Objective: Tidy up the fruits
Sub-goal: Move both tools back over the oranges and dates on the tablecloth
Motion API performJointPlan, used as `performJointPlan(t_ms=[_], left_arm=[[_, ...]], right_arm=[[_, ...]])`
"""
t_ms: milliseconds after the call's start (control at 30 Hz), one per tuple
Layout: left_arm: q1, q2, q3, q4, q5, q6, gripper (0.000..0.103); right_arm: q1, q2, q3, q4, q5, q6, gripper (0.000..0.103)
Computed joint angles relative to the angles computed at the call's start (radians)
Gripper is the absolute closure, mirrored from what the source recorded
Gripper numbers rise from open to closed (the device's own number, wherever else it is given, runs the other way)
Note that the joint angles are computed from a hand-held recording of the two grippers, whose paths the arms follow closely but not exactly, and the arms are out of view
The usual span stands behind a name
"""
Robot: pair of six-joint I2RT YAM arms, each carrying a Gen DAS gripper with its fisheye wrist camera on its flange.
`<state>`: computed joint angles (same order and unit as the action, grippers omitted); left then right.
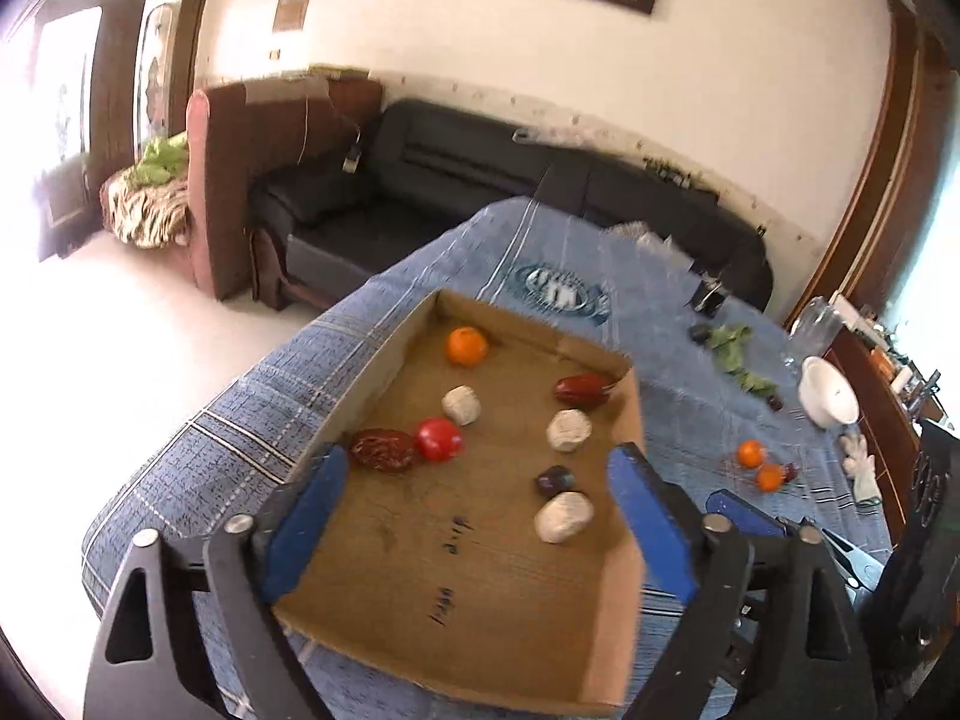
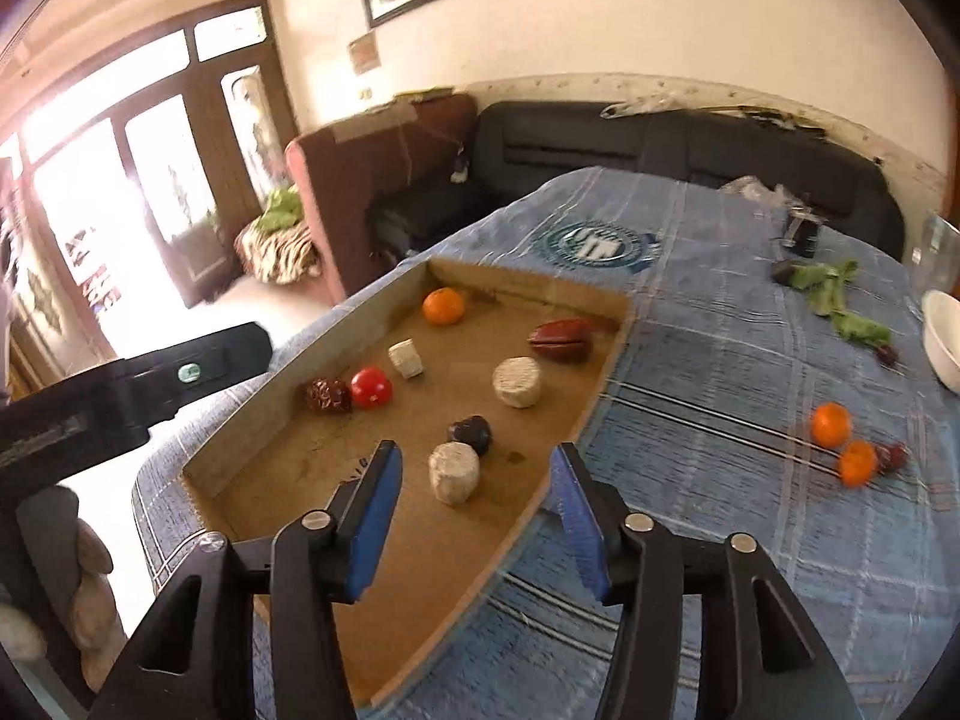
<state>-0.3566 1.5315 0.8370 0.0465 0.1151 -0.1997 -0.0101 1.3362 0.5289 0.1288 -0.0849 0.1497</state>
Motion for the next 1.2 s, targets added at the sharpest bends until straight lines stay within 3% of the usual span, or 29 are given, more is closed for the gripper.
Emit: performJointPlan(t_ms=[200,533,633,1200], left_arm=[[-0.096,-0.148,-0.108,0.049,-0.034,0.015,0.010],[-0.329,-0.193,-0.137,0.037,-0.337,0.072,0.010],[-0.360,-0.172,-0.141,0.056,-0.386,0.084,0.010],[-0.420,-0.068,-0.102,0.033,-0.440,0.095,0.010]], right_arm=[[-0.100,-0.209,-0.123,-0.043,-0.021,0.041,0.038],[-0.297,-0.351,-0.238,-0.105,-0.063,0.072,0.034],[-0.318,-0.377,-0.262,-0.115,-0.054,0.061,0.034],[-0.279,-0.356,-0.295,-0.079,-0.016,0.045,0.032]])
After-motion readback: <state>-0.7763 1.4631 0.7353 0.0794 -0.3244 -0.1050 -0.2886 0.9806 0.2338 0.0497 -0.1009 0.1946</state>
